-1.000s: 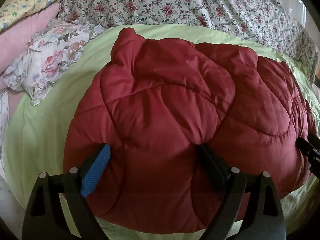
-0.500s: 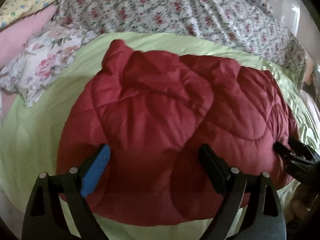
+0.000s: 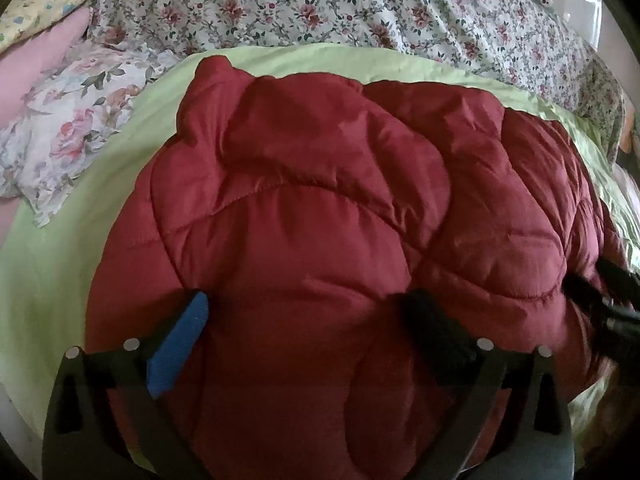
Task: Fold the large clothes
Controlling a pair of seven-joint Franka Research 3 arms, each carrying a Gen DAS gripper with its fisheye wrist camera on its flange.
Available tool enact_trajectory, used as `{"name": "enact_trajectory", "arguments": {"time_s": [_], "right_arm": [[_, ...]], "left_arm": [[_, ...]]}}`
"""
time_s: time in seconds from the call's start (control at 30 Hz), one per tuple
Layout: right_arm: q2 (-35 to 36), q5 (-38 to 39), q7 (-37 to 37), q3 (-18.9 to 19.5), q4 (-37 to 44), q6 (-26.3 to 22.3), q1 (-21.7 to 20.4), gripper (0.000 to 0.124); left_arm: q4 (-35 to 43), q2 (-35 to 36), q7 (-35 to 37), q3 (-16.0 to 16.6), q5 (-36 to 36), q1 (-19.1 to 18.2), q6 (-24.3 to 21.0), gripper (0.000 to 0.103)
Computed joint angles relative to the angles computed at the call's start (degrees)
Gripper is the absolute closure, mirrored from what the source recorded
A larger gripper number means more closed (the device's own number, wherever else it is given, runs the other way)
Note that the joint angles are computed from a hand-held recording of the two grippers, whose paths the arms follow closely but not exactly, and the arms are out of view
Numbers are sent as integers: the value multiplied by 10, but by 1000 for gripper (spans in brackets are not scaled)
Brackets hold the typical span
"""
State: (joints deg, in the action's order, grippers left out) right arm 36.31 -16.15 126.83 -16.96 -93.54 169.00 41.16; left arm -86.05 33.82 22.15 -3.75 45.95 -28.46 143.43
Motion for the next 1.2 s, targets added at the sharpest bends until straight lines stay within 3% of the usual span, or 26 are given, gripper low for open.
{"name": "enact_trajectory", "arguments": {"time_s": [0.07, 0.23, 0.37, 0.47, 0.63, 0.73, 0.83, 0.93, 1.2], "right_arm": [[6, 15, -7, 14, 11, -3, -16, 33], [19, 0, 18, -18, 18, -1, 11, 32], [11, 1, 20, -15, 10, 5, 10, 32], [-14, 8, 20, -12, -24, 26, 11, 32], [-84, 8, 36, -42, -119, 74, 52, 31], [-122, 20, 6, -11, -160, 80, 38, 29], [-151, 33, -27, 32, -187, 54, 14, 24], [-170, -2, 2, 23, -216, 41, 34, 24], [-217, -88, 54, 56, -250, 17, 16, 24]], "left_arm": [[5, 6, 3, 0, -3, 4, 6, 0], [12, 12, 1, 5, -4, 0, 4, 0], [-9, -8, -15, 7, 5, -5, 5, 0], [-51, -41, -39, 2, 18, -4, 23, 0], [-120, -93, -50, -21, 17, 8, 50, 0], [-166, -125, -64, -35, 9, 12, 47, 0], [-188, -141, -71, -48, 2, 12, 21, 0], [-200, -152, -72, -59, 1, 9, -15, 0], [-179, -159, -49, -80, 8, -1, -95, 0]]}}
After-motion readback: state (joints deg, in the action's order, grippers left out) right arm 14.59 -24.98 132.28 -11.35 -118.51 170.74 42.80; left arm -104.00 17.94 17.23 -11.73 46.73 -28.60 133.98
